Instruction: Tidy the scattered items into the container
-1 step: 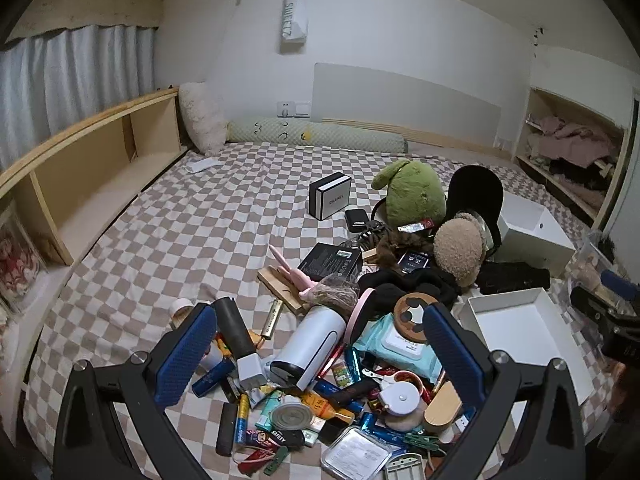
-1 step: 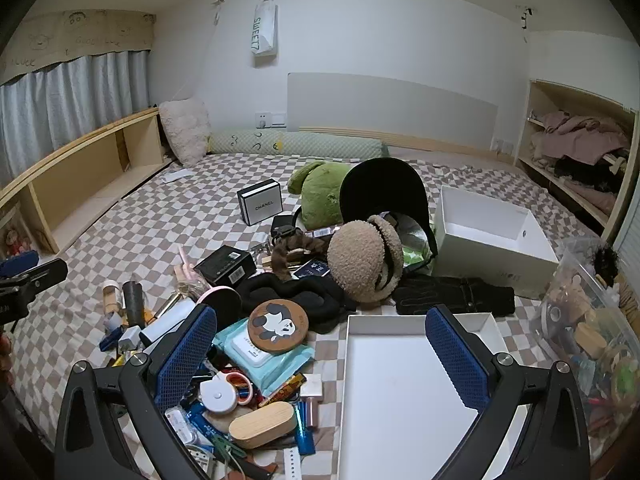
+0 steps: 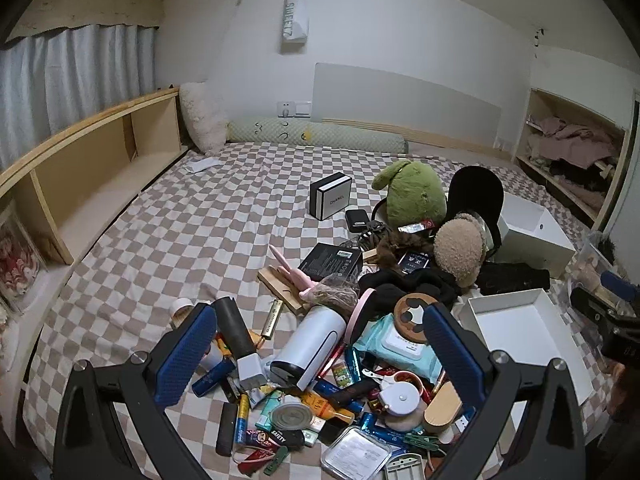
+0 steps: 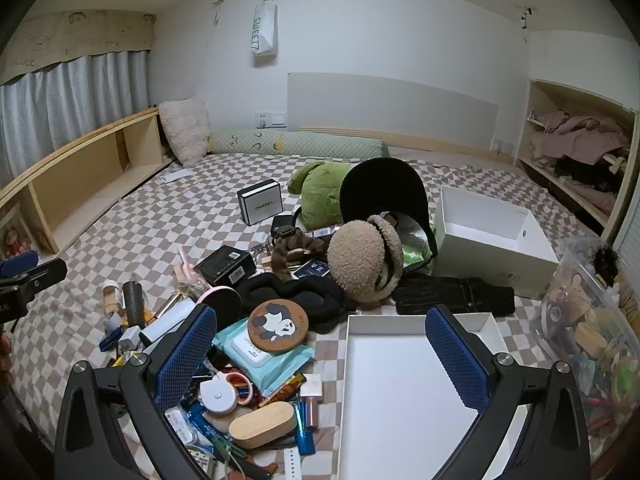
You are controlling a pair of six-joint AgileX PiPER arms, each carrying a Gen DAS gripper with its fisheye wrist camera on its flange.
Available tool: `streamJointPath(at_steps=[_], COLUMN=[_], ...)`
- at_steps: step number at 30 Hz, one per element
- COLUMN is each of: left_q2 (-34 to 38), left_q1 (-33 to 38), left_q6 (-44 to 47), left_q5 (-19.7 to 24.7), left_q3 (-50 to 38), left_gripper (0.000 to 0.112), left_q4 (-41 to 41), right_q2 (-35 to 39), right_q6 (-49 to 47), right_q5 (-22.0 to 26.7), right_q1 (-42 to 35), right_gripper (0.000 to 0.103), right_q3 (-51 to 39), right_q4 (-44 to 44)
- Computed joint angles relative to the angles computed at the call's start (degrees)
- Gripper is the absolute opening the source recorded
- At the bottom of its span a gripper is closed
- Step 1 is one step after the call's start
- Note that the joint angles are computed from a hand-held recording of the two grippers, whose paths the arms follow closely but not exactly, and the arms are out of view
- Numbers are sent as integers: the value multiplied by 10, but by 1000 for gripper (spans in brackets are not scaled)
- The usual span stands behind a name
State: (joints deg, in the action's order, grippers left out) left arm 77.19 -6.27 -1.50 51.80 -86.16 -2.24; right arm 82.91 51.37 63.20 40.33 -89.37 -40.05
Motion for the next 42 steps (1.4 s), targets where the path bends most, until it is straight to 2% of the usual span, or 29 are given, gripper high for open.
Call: streamJointPath(at_steps=[5, 8, 22, 33, 42], left_q2=[-18, -3, -8, -10, -11], left_q1=[1, 4, 12, 43, 35], left_q6=[7, 4, 9, 41, 31], left_q5=[-28, -6, -11, -4, -2], left_q3=[32, 4, 13, 14, 15], left_gripper=[103, 103, 103, 103, 103], left_q4=[2, 3, -5, -46, -35], right_q2=[-1, -1, 0, 3, 7], right_q6=[-5, -8, -12, -16, -19], right_q5=[-5, -8, -14, -7, -5], right_q1=[-5, -8, -22, -26, -33], right_gripper=[103, 103, 103, 103, 103], right_q3=[1, 1, 6, 1, -5], right_q4=[9, 15, 30, 43, 58])
